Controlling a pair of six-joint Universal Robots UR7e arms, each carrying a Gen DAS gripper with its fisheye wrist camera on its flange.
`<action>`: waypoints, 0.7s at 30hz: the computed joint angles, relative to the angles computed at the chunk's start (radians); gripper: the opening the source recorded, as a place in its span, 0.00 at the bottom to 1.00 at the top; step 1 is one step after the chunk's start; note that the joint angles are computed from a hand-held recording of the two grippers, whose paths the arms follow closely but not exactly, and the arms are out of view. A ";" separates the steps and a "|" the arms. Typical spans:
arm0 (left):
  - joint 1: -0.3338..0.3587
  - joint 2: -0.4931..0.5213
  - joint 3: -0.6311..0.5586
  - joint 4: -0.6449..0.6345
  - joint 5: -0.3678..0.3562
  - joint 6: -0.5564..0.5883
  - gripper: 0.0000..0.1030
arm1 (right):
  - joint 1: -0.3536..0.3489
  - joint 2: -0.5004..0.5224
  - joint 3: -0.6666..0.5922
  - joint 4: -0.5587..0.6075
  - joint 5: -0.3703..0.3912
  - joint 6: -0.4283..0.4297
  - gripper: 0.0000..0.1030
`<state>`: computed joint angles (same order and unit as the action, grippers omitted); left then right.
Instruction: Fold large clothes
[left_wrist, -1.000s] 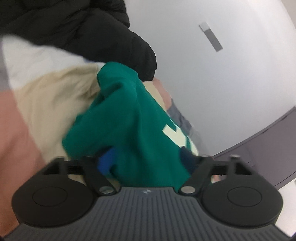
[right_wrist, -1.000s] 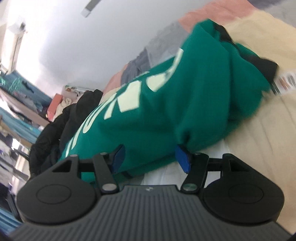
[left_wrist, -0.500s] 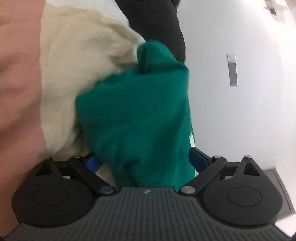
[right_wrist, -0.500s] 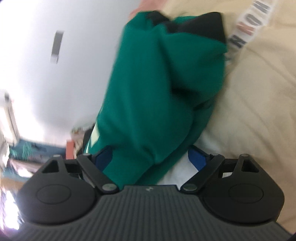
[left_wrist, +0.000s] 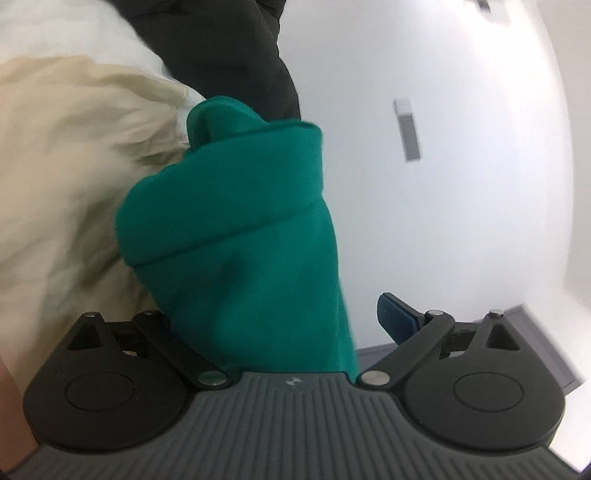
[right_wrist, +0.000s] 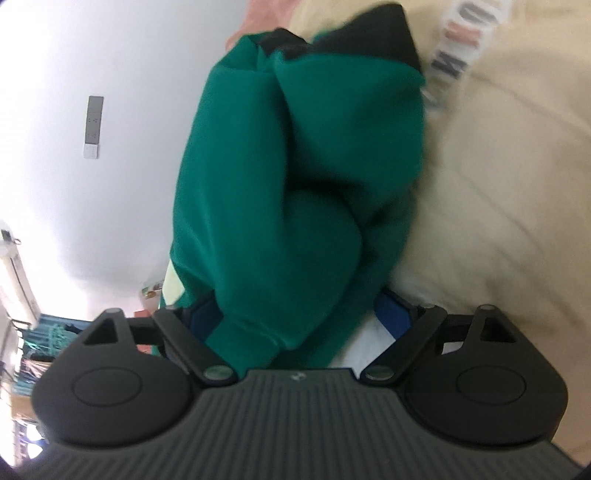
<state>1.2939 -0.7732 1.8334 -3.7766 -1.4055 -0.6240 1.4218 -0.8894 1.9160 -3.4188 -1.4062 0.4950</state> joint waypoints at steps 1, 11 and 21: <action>-0.004 -0.007 -0.005 0.051 0.036 -0.013 0.96 | -0.001 0.000 0.001 0.005 0.006 0.012 0.86; 0.053 0.025 -0.017 -0.049 -0.064 -0.203 0.96 | 0.021 0.064 -0.064 -0.156 -0.002 0.067 0.90; 0.008 0.011 -0.019 0.056 0.084 -0.156 0.86 | 0.051 0.127 -0.172 -0.088 -0.090 0.029 1.00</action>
